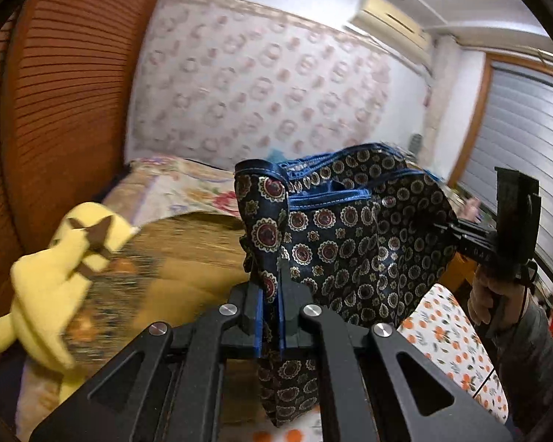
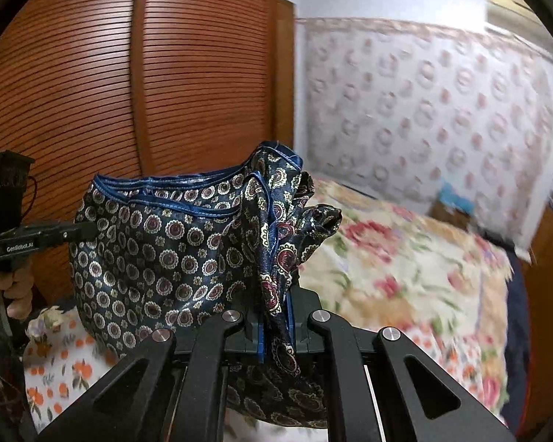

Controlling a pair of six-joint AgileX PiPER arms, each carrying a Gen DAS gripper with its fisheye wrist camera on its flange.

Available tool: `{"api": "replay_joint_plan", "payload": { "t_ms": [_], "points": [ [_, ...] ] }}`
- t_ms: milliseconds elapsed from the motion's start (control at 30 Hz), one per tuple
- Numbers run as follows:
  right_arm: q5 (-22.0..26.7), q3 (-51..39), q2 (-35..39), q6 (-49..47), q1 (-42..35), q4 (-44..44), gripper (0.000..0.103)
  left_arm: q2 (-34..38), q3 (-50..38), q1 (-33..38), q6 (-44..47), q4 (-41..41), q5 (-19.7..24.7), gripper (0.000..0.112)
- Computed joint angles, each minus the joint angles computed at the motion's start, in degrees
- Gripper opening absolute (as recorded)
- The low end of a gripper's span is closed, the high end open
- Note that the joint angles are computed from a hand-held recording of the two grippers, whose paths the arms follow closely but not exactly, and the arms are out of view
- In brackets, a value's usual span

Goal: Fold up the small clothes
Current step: 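Carry the folded navy garment with both grippers toward the yellow plush toy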

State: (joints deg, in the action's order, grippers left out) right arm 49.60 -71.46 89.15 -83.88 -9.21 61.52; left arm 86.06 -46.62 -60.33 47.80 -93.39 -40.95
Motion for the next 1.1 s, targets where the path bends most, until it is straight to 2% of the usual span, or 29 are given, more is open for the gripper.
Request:
{"api": "replay_joint_plan", "payload": {
  "t_ms": [133,233,433,600,733,767,800,833,900,967,1033,1067,1100],
  "points": [
    [-3.6,-7.2,6.4,2.4,7.4,-1.7,0.008,-2.3,5.4,-0.2,-5.5,1.0,-2.4,0.007],
    [-4.2,-15.9,15.3,1.3,10.0,-2.3,0.008,-3.6,9.4,-0.8,-10.0,1.6,-3.8,0.007],
    [-4.6,-32.7,27.3,8.6,16.3,-12.2,0.008,-3.9,16.3,-1.8,-19.8,3.5,-4.5,0.007],
    [-0.8,-48.0,36.7,17.7,20.0,-20.0,0.007,-2.4,19.0,-3.1,-24.8,3.2,-4.2,0.007],
    [6.1,-68.6,48.3,28.3,22.6,-25.9,0.006,-1.2,20.6,-4.3,-28.6,3.2,-4.5,0.007],
    [6.6,-71.6,50.1,29.7,23.1,-26.4,0.006,-0.9,20.5,-4.6,-28.9,2.8,-4.7,0.007],
    [8.1,-72.3,50.4,29.5,22.5,-26.1,0.006,-0.7,20.5,-4.8,-29.3,2.7,-4.7,0.007],
    [7.4,-73.8,51.5,30.4,23.0,-26.8,0.006,-0.7,20.7,-5.1,-29.4,2.5,-5.0,0.007],
    [6.9,-70.6,49.4,29.3,23.1,-27.3,0.007,-0.4,20.0,-5.3,-28.6,1.7,-5.5,0.007],
    [3.5,-68.6,48.6,30.6,24.2,-29.1,0.016,-0.6,19.5,-6.1,-28.3,0.4,-6.7,0.007],
    [0.8,-67.8,48.2,32.9,25.2,-32.2,0.035,-0.2,19.5,-6.8,-29.5,-0.2,-7.8,0.007],
    [-0.2,-66.3,47.4,33.7,26.0,-33.2,0.039,0.1,19.5,-6.9,-30.1,-0.1,-8.0,0.007],
    [-0.8,-65.1,46.7,33.8,26.2,-33.4,0.047,0.1,19.7,-6.8,-30.8,0.4,-7.8,0.007]
  ]
}}
